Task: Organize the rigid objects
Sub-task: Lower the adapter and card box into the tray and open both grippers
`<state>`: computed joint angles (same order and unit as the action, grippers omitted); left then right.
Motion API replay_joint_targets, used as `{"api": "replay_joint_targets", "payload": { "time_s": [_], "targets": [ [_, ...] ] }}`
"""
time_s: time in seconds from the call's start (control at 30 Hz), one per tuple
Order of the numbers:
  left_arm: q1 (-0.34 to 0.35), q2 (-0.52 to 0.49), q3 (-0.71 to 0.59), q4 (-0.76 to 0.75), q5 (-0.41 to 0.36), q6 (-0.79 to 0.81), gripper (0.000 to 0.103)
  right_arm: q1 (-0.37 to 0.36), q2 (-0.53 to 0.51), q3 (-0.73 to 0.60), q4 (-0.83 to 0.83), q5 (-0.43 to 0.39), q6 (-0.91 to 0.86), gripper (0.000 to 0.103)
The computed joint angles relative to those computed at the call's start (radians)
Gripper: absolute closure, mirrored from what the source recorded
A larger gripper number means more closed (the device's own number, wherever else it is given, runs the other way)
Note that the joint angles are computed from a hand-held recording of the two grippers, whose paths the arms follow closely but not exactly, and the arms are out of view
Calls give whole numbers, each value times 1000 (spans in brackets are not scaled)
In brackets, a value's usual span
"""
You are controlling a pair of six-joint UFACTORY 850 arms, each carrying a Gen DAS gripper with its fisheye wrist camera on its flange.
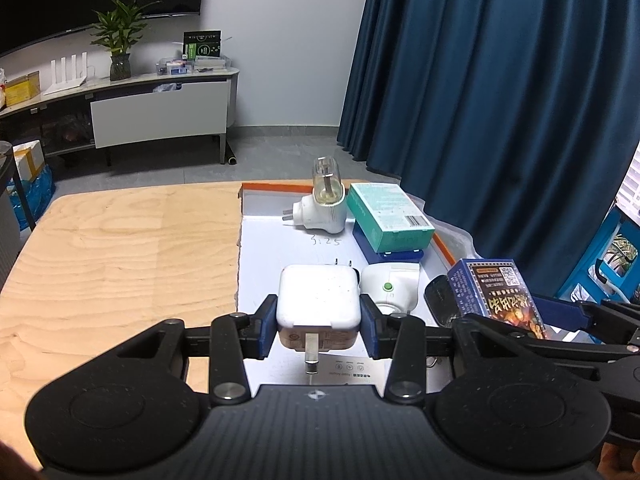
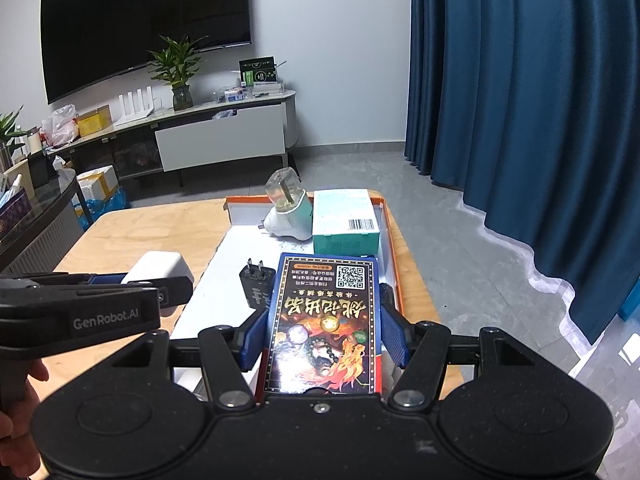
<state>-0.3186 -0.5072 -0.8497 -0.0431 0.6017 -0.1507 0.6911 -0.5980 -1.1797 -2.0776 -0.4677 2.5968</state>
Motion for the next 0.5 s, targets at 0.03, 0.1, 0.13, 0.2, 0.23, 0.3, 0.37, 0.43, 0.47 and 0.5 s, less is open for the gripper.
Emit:
{"api": "replay_joint_targets", "payload": {
  "time_s": [0.03,0.1,0.13,0.2,0.23,0.3,0.37,0.43,0.47,0.5],
  "targets": [
    [0,-3,-3,1,-3,0,61,-1,-4,-4,1,4,-3,31],
    [1,-9,-8,6,-7,-1,61,-5,-13,-14,4,14,-9,31],
    [2,-11,-10,8,-9,-1,61,-9,-15,-14,1,19,-8,31],
    [3,-17,-18,12,-16,-1,61,-12,-23,-25,11,30,-20,31],
    [4,-20,-21,16,-19,-3,61,-13,-28,-30,13,34,-22,31],
    [5,-25,-26,23,-23,-5,61,-16,-37,-38,16,39,-25,31],
    [7,-29,-31,30,-28,-9,61,-19,-43,-44,15,45,-25,31],
    [8,-34,-37,35,-33,-12,61,-20,-49,-51,22,49,-33,31],
    [8,-36,-41,38,-34,-12,61,-21,-51,-54,23,51,-34,31],
    [10,-36,-42,45,-36,-17,61,-22,-53,-55,21,52,-33,31]
  ]
}}
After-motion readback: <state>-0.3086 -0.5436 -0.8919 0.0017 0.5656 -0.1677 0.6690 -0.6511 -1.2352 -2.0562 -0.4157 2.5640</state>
